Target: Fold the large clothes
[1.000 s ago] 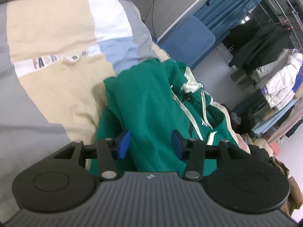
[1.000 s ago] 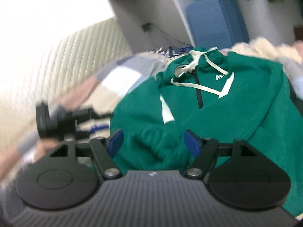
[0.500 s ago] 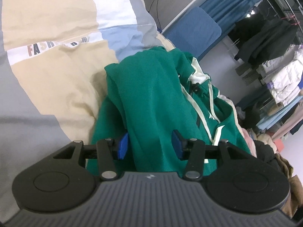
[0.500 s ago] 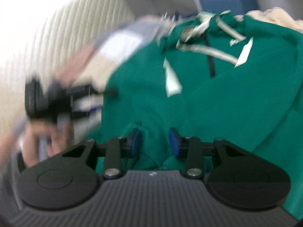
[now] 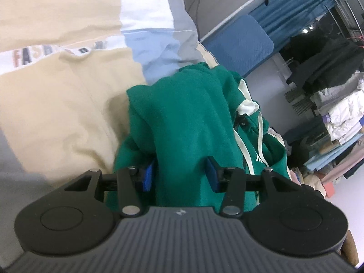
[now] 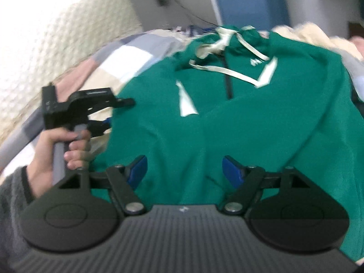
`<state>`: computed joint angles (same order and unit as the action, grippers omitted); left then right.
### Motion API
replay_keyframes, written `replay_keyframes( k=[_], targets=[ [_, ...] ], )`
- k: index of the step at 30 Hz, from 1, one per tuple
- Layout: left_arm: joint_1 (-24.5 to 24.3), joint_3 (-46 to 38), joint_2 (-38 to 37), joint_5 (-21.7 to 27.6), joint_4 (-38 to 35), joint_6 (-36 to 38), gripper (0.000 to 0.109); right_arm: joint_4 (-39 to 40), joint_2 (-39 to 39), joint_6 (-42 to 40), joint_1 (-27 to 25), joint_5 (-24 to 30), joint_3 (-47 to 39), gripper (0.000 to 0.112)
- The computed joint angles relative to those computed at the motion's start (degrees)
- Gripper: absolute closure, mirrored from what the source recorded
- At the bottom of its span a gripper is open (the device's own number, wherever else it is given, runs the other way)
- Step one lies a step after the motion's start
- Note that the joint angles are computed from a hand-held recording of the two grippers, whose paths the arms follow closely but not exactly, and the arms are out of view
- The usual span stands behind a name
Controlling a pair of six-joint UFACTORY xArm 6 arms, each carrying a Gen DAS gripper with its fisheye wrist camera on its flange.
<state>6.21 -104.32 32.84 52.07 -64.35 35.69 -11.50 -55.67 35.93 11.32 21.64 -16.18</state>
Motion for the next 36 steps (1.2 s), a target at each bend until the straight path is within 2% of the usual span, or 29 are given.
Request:
replay_keyframes(
  k=[3, 4, 5, 6, 8, 11, 16, 18, 21, 24, 28, 31, 33, 34, 35, 36],
  targets=[
    [-0.9, -2.2, 1.6, 0.1, 0.6, 0.9, 0.075, 9.4, 4.2, -5.9, -0.3, -0.7, -0.6, 0.040],
    [-1.1, -2.4, 1.8, -0.1, 0.2, 1.6, 0.086, 11.1, 5.5, -7.7, -0.1, -1.6, -0.7, 0.050],
    [-1.0, -2.3, 1.7, 0.0, -0.7, 2.4, 0.094, 12.7, 6.7, -10.3, 0.6, -1.9, -1.2, 0.068],
    [-0.9, -2.4, 1.7, 0.0, -1.6, 3.1, 0.097, 14.5, 7.7, -12.7, 1.1, -1.7, -1.8, 0.076],
    [-0.7, -2.3, 1.3, -0.5, -3.6, 5.0, 0.100, 12.5, 8.3, -13.5, 2.0, -1.3, -2.7, 0.099],
    [0.6, -3.1, 1.4, 0.4, -9.1, 5.9, 0.101, 6.0, 8.8, -11.8, 1.8, -2.0, -4.5, 0.101],
    [2.3, -4.3, 2.0, 1.3, -16.7, 7.9, 0.101, 1.7, 11.7, -13.4, -2.6, -4.9, -9.7, 0.102],
    [1.7, -5.1, 2.6, -0.4, -14.5, 7.1, 0.101, 0.5, 15.5, -14.3, -4.3, -5.7, -13.1, 0.102],
    [0.3, -5.1, 3.1, -3.5, -9.2, 5.4, 0.101, -2.7, 21.3, -13.9, -6.0, -4.0, -17.2, 0.102],
    [-1.6, -4.4, 3.3, -7.3, -1.7, 5.2, 0.100, 0.6, 24.8, -15.4, -6.7, -3.3, -16.3, 0.101],
    [-3.8, -4.5, 4.3, -10.2, 7.1, 3.1, 0.100, -4.7, 27.9, -12.0, -7.4, -4.8, -14.0, 0.100],
    [-4.4, -3.5, 3.8, -11.7, 8.2, 4.1, 0.100, -2.7, 28.4, -12.2, -7.8, -5.9, -14.1, 0.098],
    [-4.1, -3.4, 3.6, -11.0, 7.8, 4.3, 0.098, 0.4, 27.8, -13.4, -8.1, -6.6, -13.6, 0.097],
    [-3.9, -3.6, 3.4, -10.4, 8.1, 3.7, 0.086, 2.0, 27.2, -14.1, -8.1, -7.0, -13.2, 0.096],
    [-3.6, -3.8, 3.0, -9.4, 8.8, 3.1, 0.067, 2.7, 26.5, -14.0, -8.1, -7.1, -12.8, 0.091],
    [-3.4, -3.2, 2.3, -9.0, 8.6, 3.4, 0.057, 2.6, 25.9, -12.9, -8.1, -7.1, -12.7, 0.088]
  ],
)
